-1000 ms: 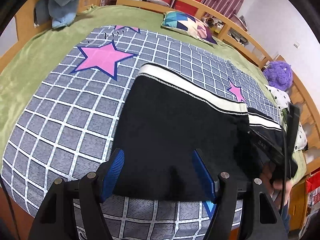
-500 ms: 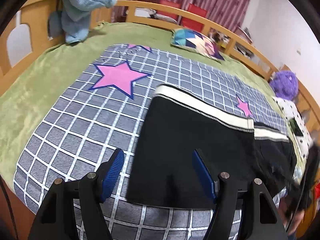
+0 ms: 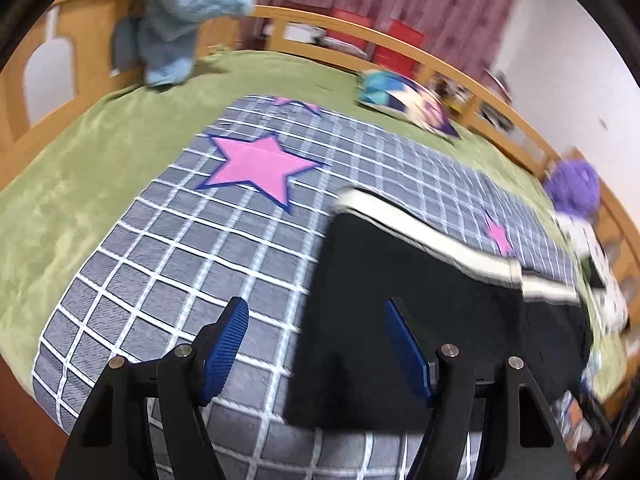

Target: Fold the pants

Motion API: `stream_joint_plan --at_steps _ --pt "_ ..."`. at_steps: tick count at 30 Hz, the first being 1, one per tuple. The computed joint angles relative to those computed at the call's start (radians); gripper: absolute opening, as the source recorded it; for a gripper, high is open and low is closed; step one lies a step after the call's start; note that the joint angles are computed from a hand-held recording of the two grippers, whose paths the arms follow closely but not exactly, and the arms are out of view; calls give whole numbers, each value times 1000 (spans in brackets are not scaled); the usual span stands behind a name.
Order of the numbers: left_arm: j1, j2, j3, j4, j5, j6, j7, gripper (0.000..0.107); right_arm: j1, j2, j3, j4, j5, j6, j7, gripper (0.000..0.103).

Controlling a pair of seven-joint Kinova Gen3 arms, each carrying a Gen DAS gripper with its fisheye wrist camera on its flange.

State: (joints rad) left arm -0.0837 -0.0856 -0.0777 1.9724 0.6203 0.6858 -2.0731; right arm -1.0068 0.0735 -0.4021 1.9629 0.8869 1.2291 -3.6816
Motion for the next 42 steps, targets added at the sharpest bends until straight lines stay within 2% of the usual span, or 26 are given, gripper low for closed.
stream_joint_plan --at_steps 2,4,6,7,8,10,12,15,17,20,22,25,27,29,30,31,33,36,38,39,42 --pt "7 41 -45 -18 73 52 -58 67 -10 -54 -15 59 -26 37 -59 54" --pt "-25 69 -19 -18 88 62 -96 67 -2 -83 -37 96 -53 90 -125 54" --pt "-36 84 8 -4 56 24 -88 61 21 -110 -62 134 -84 141 -192 55" --pt "-38 90 4 4 58 19 -94 56 27 -140 -58 158 -111 142 -203 55" --pt "-51 97 6 7 76 31 -112 56 37 -171 -51 183 -127 127 -200 55" --pt "-106 123 18 -5 151 99 -187 56 103 -227 -80 233 -135 76 -204 55" --pt "-124 153 32 -24 183 137 -224 56 140 -266 -61 280 -123 24 -224 58" --pt "-63 184 29 -59 126 111 -188 58 98 -323 67 369 -69 -98 -268 62" --pt "-89 218 69 -84 125 131 -201 58 94 -343 160 414 -40 -180 -290 62" --pt "-105 279 92 -116 148 155 -230 59 77 -348 284 463 64 -302 -344 62" --pt "-122 324 110 -143 166 181 -250 59 131 -336 293 473 110 -367 -345 62" --pt "-148 369 139 -180 207 206 -307 59 270 -305 251 474 159 -453 -335 60" --pt "-165 421 157 -230 230 258 -315 58 344 -298 231 466 159 -496 -309 49" --pt "-168 463 164 -275 241 302 -288 57 347 -290 262 437 107 -494 -234 28" --pt "-178 480 185 -297 236 318 -267 49 341 -294 263 425 88 -474 -203 24" --pt "-170 491 189 -322 215 334 -237 29 337 -298 246 411 72 -438 -187 19" --pt "-154 480 177 -331 207 335 -216 12 379 -297 164 352 24 -356 -123 15" --pt "-172 411 184 -311 235 322 -225 10 481 -265 25 229 -14 -234 -1 13" --pt "-176 382 177 -330 243 343 -229 10 534 -241 -51 139 -8 -153 61 13" --pt "-187 372 171 -354 256 372 -223 10 535 -231 -62 102 -4 -114 72 13" --pt "-219 372 148 -440 275 461 -181 10 474 -226 -21 11 40 -69 96 13"
